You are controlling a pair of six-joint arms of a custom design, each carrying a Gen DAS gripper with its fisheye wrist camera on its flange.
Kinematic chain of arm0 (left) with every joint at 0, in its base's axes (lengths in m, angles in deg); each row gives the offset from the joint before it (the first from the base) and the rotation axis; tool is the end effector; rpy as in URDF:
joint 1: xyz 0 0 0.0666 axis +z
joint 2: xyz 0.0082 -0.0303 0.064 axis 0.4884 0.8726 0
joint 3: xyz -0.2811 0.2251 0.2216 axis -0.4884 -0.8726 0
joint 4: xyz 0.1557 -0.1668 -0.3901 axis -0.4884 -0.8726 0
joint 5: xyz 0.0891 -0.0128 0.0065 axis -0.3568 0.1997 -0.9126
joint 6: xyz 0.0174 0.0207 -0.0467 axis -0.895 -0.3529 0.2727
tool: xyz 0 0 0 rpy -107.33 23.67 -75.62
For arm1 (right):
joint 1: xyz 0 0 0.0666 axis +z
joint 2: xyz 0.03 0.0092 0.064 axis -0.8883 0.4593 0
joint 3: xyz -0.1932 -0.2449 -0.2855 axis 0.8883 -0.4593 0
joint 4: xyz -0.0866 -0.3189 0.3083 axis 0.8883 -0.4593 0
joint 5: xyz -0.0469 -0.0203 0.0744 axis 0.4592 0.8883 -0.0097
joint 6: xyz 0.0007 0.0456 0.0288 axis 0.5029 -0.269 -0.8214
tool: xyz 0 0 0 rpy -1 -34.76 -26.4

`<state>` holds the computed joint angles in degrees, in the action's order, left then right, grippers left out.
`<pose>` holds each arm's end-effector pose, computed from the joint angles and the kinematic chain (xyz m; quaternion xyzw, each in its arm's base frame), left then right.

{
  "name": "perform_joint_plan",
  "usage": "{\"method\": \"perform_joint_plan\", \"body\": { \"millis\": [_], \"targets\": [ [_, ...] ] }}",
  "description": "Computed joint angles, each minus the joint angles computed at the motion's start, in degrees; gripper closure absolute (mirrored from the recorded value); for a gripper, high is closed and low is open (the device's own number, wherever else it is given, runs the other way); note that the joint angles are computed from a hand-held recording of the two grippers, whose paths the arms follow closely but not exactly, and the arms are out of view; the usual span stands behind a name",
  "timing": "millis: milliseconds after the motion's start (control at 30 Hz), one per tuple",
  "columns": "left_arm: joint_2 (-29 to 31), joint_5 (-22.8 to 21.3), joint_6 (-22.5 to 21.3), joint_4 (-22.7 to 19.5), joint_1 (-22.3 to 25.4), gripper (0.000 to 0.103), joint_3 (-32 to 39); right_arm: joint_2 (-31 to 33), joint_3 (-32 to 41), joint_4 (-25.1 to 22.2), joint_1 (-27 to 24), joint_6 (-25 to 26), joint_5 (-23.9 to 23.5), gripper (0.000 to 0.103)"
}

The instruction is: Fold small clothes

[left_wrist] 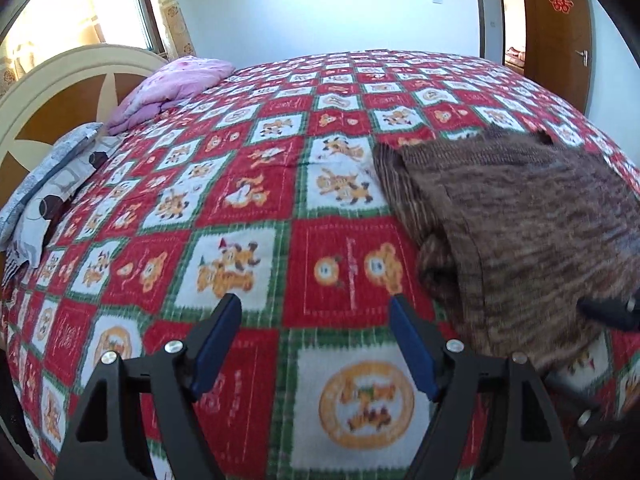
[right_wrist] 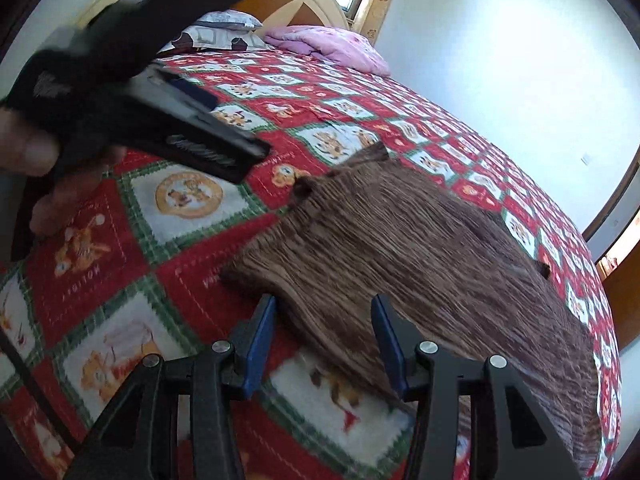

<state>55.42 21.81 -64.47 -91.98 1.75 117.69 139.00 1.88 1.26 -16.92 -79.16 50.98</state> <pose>0.4608 -0.2224 0.4740 -0.0047 0.9283 0.0789 0.3634 0.4169 0.4129 0.4624 -0.3863 0.8358 -0.0131 0.3899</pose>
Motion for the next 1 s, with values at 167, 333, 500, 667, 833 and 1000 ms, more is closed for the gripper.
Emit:
{"method": "perform_joint_plan", "body": {
  "millis": [167,333,500,667,833,1000],
  "targets": [
    [2.72,-0.31,-1.84,0.63,0.79,0.024,2.96,1.86,1.17,1.78,0.98,0.59,1.37,0.053],
    [5.29,0.47,-2.87,1.55,1.29,0.024,5.71,2.68,1.74,2.12,0.73,-0.76,0.82,0.053],
    [7.96,3.28,-2.5,2.13,1.68,0.024,8.54,2.72,1.56,2.55,0.09,-2.19,-0.97,0.053],
    [11.27,7.61,-1.63,1.58,2.06,0.024,11.84,2.53,0.97,3.53,0.1,-2.7,-1.06,0.054],
    [13.08,15.07,1.17,2.04,3.61,0.026,13.03,2.65,0.87,4.12,-0.12,-3.15,-1.67,0.055],
    [13.3,22.54,4.49,4.63,5.54,0.049,12.33,2.61,0.39,5.05,-0.31,-2.77,-1.52,0.056]
  ]
}}
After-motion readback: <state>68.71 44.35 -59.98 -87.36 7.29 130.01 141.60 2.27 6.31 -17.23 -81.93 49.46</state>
